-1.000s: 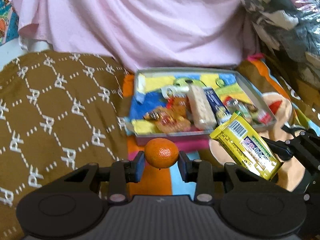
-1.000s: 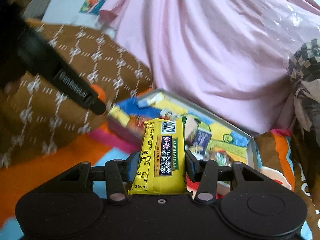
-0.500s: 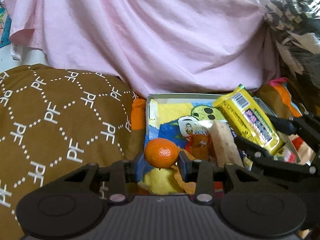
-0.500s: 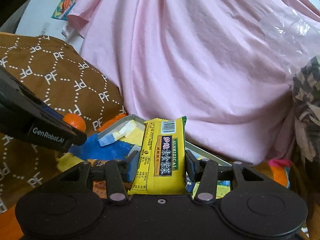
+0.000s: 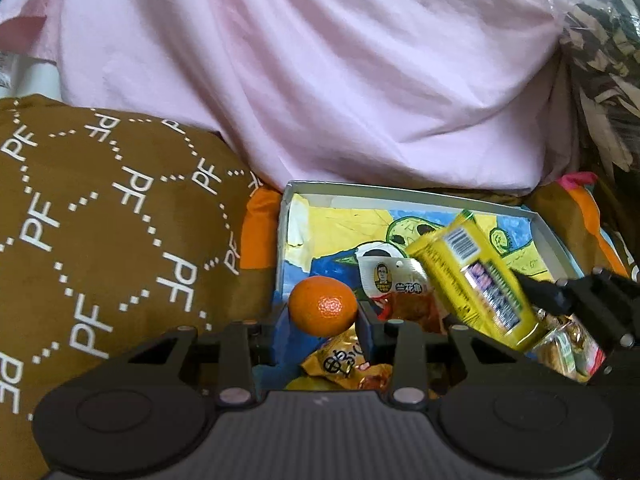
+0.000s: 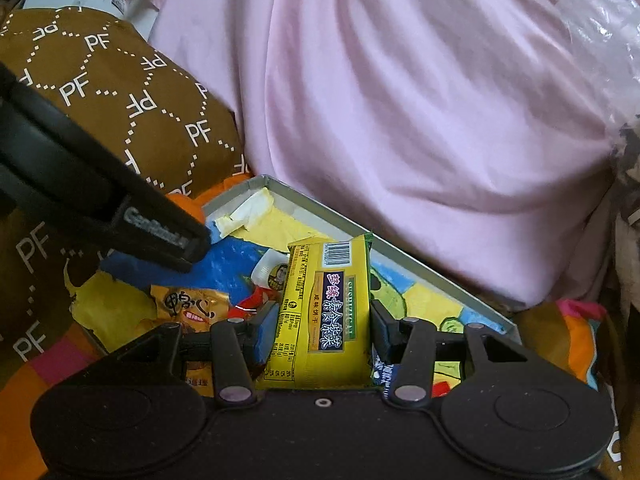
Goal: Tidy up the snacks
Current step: 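Lower the mandarin and yellow bar into the tray and open both grippers, then raise both tools up and away from the tin tray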
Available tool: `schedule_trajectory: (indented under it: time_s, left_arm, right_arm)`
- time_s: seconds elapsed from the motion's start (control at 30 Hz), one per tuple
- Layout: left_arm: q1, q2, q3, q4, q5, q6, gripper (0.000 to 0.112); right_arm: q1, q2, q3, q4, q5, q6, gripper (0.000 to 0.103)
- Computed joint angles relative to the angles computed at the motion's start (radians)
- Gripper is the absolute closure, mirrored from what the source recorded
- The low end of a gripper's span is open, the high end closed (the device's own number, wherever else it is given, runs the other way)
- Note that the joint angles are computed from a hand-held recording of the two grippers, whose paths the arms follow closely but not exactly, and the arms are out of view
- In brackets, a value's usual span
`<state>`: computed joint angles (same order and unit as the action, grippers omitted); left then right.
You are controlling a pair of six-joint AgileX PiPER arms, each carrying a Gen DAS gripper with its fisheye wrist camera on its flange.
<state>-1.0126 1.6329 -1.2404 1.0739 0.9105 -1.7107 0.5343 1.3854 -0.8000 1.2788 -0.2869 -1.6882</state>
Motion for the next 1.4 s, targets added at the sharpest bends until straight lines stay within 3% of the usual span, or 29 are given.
schedule_trajectory:
  time_s: [0.5,0.73,0.87,1.03,1.2,1.4]
  left_arm:
    - [0.054,0.02,-0.006,-0.065,-0.076,0.064,0.073]
    - [0.079,0.016,0.003,-0.107,-0.106,0.071,0.072]
    - [0.083,0.001,0.022,-0.099,-0.119,0.042,0.064]
    - [0.065,0.004,0.014,-0.087,-0.099,0.038,0.059]
    - [0.04,-0.001,0.012,-0.055,-0.067,0.007,0.046]
    - [0.023,-0.026,0.02,-0.029,-0.037,-0.032,0.042]
  right_arm:
    - [0.021,0.013,0.031,-0.059,-0.024,0.059,0.054]
    - [0.014,0.005,0.051,-0.146,-0.024,0.142,0.048]
    - [0.016,0.001,0.056,-0.165,-0.027,0.163,0.042]
    - [0.027,-0.011,0.071,-0.203,-0.041,0.2,0.033]
    - [0.023,-0.034,0.084,-0.208,-0.035,0.222,0.029]
    - [0.013,-0.077,0.101,-0.228,-0.021,0.277,0.021]
